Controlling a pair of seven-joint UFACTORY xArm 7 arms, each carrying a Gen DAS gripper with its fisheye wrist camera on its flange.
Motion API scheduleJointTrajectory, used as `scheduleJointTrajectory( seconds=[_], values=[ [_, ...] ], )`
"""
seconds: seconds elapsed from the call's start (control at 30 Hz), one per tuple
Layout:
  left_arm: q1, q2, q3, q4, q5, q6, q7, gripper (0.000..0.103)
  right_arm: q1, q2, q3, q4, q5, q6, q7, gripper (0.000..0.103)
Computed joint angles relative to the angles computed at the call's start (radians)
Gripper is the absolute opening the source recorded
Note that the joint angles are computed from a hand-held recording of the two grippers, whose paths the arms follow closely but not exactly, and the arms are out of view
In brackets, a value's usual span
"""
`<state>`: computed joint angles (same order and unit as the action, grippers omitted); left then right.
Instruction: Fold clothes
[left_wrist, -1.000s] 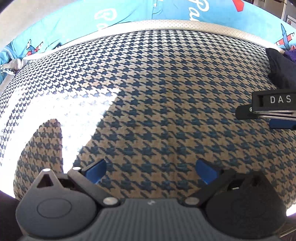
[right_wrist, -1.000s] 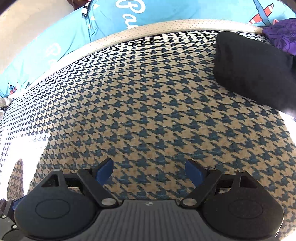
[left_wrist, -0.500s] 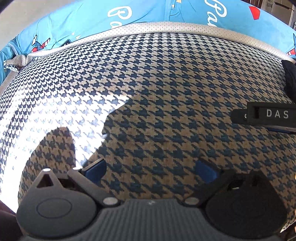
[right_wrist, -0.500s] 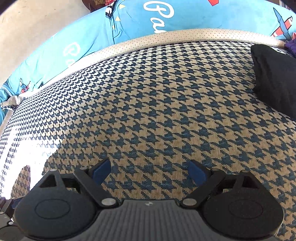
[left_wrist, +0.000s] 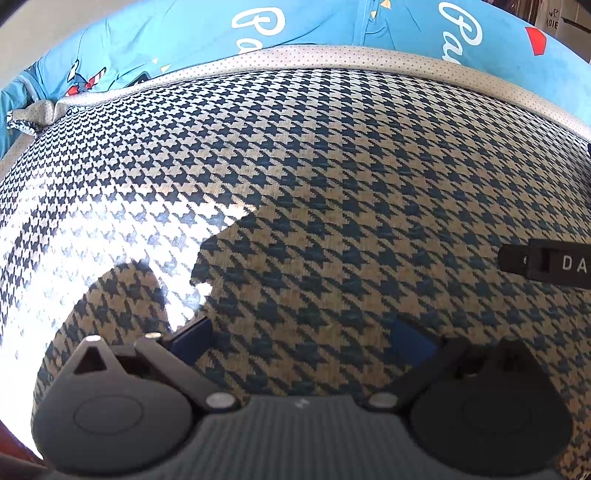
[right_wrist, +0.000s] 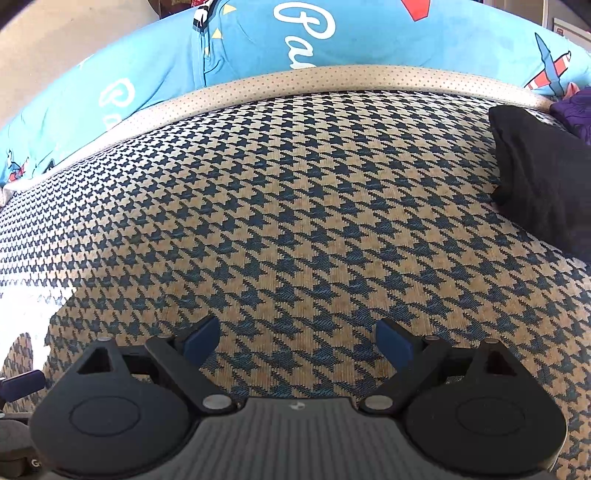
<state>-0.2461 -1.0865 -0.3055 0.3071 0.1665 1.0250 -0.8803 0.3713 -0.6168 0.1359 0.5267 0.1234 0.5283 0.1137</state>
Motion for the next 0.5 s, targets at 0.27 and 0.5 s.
scheduleJointTrajectory(
  seconds=[0.27, 0.5],
  values=[
    [0.004, 0.009, -0.004, -0.012, 0.012, -0.035, -0.004, 0.103, -0.007, 0.013, 0.033, 0.002, -0.044, -0.028, 0.018, 0.092],
    [0.006, 0.018, -0.009, -0.015, 0.023, -0.053, -0.011, 0.103, 0.020, -0.084, 0.062, -0.025, -0.058, 0.043, 0.061, 0.094]
  ],
)
